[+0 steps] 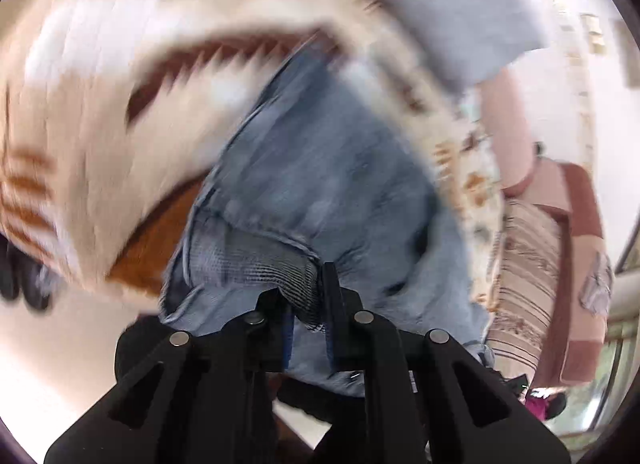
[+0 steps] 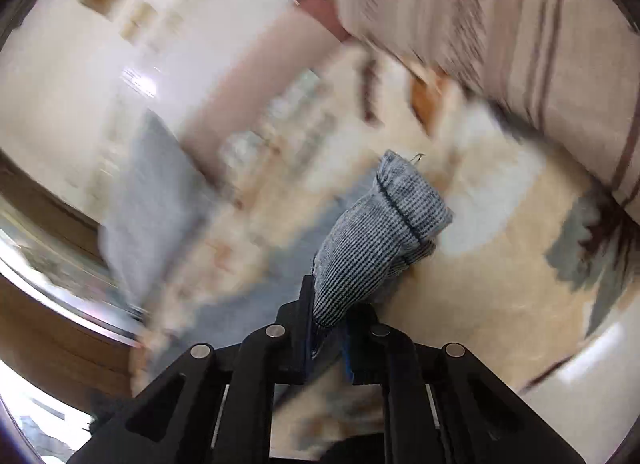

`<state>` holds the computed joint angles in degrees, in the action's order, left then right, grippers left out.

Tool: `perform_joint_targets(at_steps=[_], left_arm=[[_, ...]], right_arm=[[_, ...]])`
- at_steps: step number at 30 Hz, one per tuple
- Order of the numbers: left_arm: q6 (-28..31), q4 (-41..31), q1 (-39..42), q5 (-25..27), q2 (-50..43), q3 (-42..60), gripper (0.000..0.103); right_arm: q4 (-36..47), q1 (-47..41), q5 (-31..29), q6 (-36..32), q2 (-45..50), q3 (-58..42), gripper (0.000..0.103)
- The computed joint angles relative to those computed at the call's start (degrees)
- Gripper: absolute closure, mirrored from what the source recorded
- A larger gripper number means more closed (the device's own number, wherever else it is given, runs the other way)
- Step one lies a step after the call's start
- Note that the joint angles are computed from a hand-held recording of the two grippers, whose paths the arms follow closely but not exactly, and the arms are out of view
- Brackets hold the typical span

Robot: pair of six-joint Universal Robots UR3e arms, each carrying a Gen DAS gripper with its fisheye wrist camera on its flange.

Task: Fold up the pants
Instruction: 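Grasp the jeans edge with the left tool while the right tool grasps a hem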

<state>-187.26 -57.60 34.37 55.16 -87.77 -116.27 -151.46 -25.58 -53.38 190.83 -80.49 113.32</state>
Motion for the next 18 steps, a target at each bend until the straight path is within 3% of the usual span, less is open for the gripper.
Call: perform_joint_targets(at_steps=[3, 5, 6, 8, 10, 13, 14, 16, 18], left_arm=[[2.0, -0.5, 1.7, -1.0, 1.2, -3.1, 0.086], [5.8, -4.1, 3.5, -0.3, 4.2, -3.4, 0.079], [6.7, -4.6, 3.5, 0.1, 4.6, -3.2, 0.073], [10.0, -7.8, 4.2, 1.4, 6.2, -2.6, 0.066], [13.3, -11.5, 6.2, 2.6, 8.8, -2.5, 0.066], [20.7, -18.5, 12.9, 2.4, 15.7, -4.2, 0.066], [24.6, -23.0, 17.3, 1.8, 18.3, -4.0, 0.066], [26.8, -25.4, 21.6, -0.2, 19.5, -2.9, 0.066], [24.9, -22.7, 22.0, -0.9, 17.1, -1.1, 0.058]], right_arm=[[-2.0, -2.1, 1.6, 2.7, -0.5, 6.0, 0.083], [1.5, -4.4, 1.3, 0.8, -4.9, 8.3, 0.06], [3.3, -5.4, 0.7, -0.3, -7.1, 9.1, 0.057], [7.8, -8.7, -0.9, -2.8, -13.4, 11.2, 0.056], [12.1, -12.7, -2.7, -3.9, -20.0, 12.7, 0.056], [18.0, -20.9, -0.2, -7.3, -30.0, 14.9, 0.056], [19.8, -21.6, 0.8, -8.6, -30.9, 13.4, 0.056], [20.9, -17.5, 1.1, -9.8, -27.4, 7.9, 0.053], [19.4, -7.4, -1.4, -6.9, -17.5, -2.2, 0.05]])
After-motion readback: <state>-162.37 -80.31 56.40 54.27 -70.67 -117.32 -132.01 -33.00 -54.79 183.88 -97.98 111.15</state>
